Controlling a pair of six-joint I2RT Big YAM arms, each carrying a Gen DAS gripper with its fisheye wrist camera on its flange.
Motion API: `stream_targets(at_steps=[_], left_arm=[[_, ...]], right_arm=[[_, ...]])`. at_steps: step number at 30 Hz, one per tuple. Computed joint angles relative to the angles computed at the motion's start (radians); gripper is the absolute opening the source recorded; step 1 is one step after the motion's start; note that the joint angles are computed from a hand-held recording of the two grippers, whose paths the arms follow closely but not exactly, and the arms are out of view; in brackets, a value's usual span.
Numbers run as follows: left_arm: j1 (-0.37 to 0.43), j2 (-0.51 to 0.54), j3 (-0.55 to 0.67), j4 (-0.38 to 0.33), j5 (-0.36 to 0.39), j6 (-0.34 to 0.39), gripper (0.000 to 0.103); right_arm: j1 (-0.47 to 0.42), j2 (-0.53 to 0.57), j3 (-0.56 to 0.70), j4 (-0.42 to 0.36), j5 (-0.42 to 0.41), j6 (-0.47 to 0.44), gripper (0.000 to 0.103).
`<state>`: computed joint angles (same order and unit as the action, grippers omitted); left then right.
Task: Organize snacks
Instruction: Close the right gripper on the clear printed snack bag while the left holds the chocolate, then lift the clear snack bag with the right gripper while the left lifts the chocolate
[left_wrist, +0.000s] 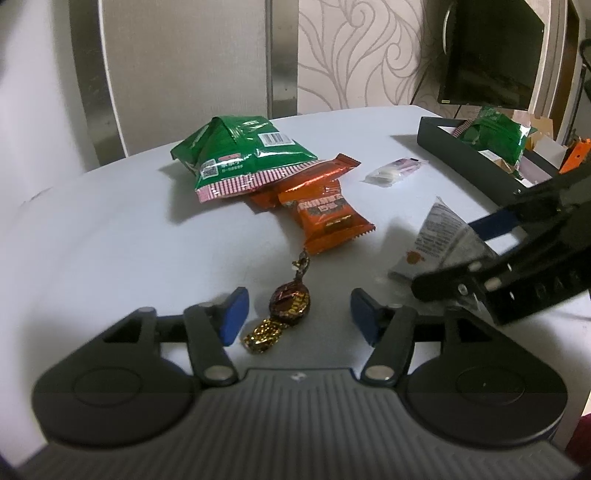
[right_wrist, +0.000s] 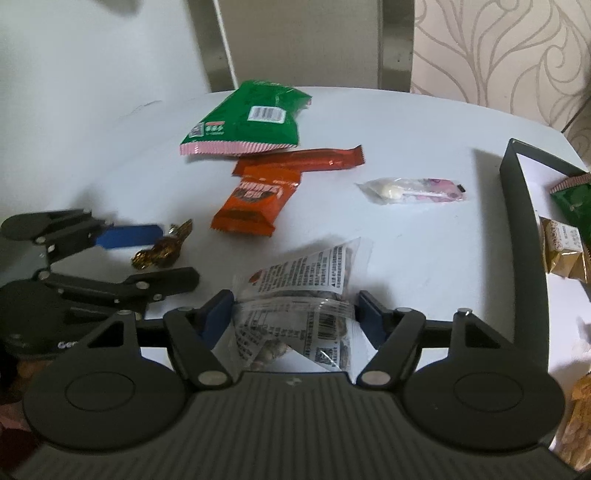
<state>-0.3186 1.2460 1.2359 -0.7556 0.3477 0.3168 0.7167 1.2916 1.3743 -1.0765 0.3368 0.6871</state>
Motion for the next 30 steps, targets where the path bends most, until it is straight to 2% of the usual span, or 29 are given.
stream_targets(at_steps=[4, 16, 17, 19, 23, 25, 26, 30], left_arm=[[0.001, -0.001, -0.001, 0.001, 0.001, 0.000, 0.063], [0.005, 0.007, 0.008, -0.009, 0.019, 0.018, 0.062], [0.005, 0.007, 0.007, -0.008, 0.022, 0.021, 0.060], [0.004, 0.004, 0.006, -0.009, 0.026, 0.029, 0.048], [0.008, 0.002, 0.004, -0.009, 0.029, 0.030, 0.042], [0.009, 0.002, 0.008, -0.019, 0.037, 0.031, 0.029], [0.009, 0.001, 0.010, -0.025, 0.040, 0.034, 0.026], [0.009, -0.005, 0.007, -0.034, 0.043, 0.036, 0.027]], right_arm=[[0.018, 0.004, 0.000, -0.004, 0.010, -0.025, 0.076], [0.020, -0.009, -0.020, 0.013, 0.006, -0.023, 0.076], [0.019, -0.009, -0.020, 0.012, 0.006, -0.021, 0.077], [0.016, -0.009, -0.016, 0.005, 0.006, -0.008, 0.081], [0.016, -0.018, -0.018, 0.009, 0.026, 0.002, 0.083], [0.018, -0.019, -0.015, 0.009, 0.046, -0.006, 0.085], [0.019, -0.017, -0.012, 0.005, 0.053, -0.010, 0.087], [0.017, -0.013, -0.011, 0.004, 0.051, -0.014, 0.089]])
